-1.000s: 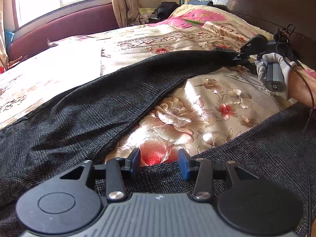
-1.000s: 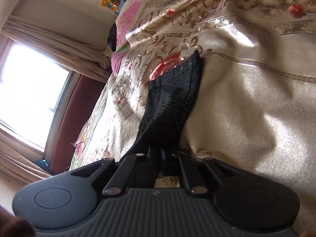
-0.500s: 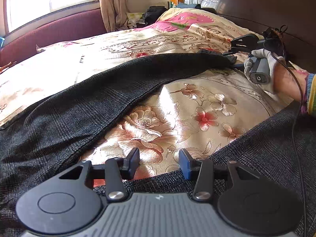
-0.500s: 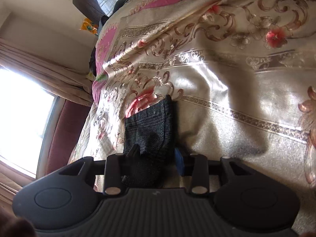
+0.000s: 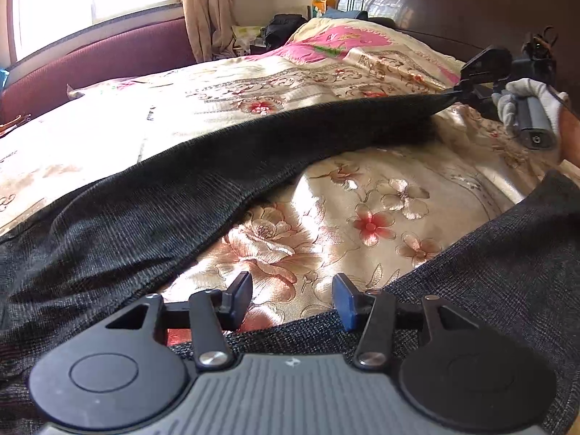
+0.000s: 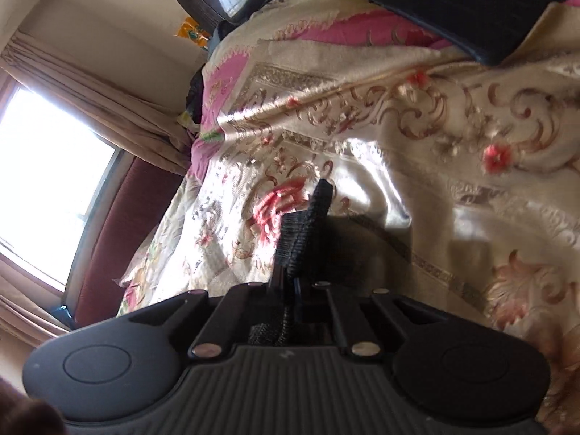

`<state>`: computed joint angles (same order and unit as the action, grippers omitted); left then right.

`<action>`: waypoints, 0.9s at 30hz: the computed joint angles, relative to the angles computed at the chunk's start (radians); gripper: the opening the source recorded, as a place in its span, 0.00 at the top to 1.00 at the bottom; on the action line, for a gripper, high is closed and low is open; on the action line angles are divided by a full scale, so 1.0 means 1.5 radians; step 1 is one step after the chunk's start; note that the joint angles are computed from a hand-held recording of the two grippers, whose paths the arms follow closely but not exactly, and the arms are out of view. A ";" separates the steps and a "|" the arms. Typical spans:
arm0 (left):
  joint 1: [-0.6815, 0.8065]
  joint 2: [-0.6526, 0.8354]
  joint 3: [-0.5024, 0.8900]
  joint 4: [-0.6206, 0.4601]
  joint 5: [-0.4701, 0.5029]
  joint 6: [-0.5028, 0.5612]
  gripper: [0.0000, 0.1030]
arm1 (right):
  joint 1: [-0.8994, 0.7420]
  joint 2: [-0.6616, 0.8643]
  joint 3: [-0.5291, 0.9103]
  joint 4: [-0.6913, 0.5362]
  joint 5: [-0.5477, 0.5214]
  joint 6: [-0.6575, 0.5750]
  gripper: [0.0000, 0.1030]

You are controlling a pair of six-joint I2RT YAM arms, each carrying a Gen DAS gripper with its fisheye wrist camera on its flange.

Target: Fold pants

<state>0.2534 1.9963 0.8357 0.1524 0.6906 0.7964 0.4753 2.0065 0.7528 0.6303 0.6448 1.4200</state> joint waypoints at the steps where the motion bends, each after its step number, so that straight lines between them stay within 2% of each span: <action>1: 0.005 -0.016 -0.010 -0.001 0.012 0.008 0.40 | 0.012 -0.048 -0.032 -0.008 0.015 -0.015 0.95; 6: 0.020 -0.072 -0.030 -0.043 0.049 0.042 0.40 | 0.085 -0.265 -0.135 -0.145 0.082 -0.023 0.95; 8: 0.021 -0.072 -0.027 -0.068 0.046 0.065 0.38 | 0.135 -0.312 -0.157 -0.245 0.109 0.054 0.94; 10: 0.011 -0.057 -0.018 -0.090 0.010 0.088 0.37 | 0.142 -0.306 -0.169 -0.329 0.047 0.111 0.89; 12: 0.009 -0.052 -0.018 -0.101 -0.007 0.112 0.38 | 0.143 -0.252 -0.135 -0.455 -0.003 0.192 0.87; 14: 0.029 -0.072 -0.029 -0.114 0.015 0.153 0.38 | 0.181 -0.242 -0.157 -0.444 0.024 0.240 0.87; 15: 0.042 -0.081 -0.027 -0.129 0.031 0.174 0.38 | 0.210 -0.252 -0.154 -0.481 0.049 0.275 0.87; 19: 0.075 -0.071 0.017 -0.167 0.035 0.196 0.37 | 0.275 -0.241 -0.026 -0.750 0.105 0.311 0.83; 20: 0.087 -0.062 0.035 -0.177 0.037 0.200 0.37 | 0.291 -0.238 0.005 -0.790 0.123 0.301 0.83; 21: 0.098 -0.052 0.053 -0.185 0.040 0.202 0.37 | 0.303 -0.237 0.026 -0.791 0.137 0.265 0.83; 22: 0.109 -0.037 0.079 -0.191 0.041 0.201 0.37 | 0.304 -0.238 0.036 -0.745 0.141 0.187 0.80; 24: 0.130 -0.012 0.128 -0.206 0.038 0.196 0.37 | 0.282 -0.215 0.072 -0.625 0.087 -0.006 0.66; 26: 0.151 0.016 0.183 -0.209 0.031 0.186 0.37 | 0.251 -0.135 0.152 -0.524 0.000 -0.191 0.65; 27: 0.162 0.033 0.215 -0.210 0.027 0.182 0.37 | 0.239 -0.089 0.204 -0.503 -0.037 -0.266 0.65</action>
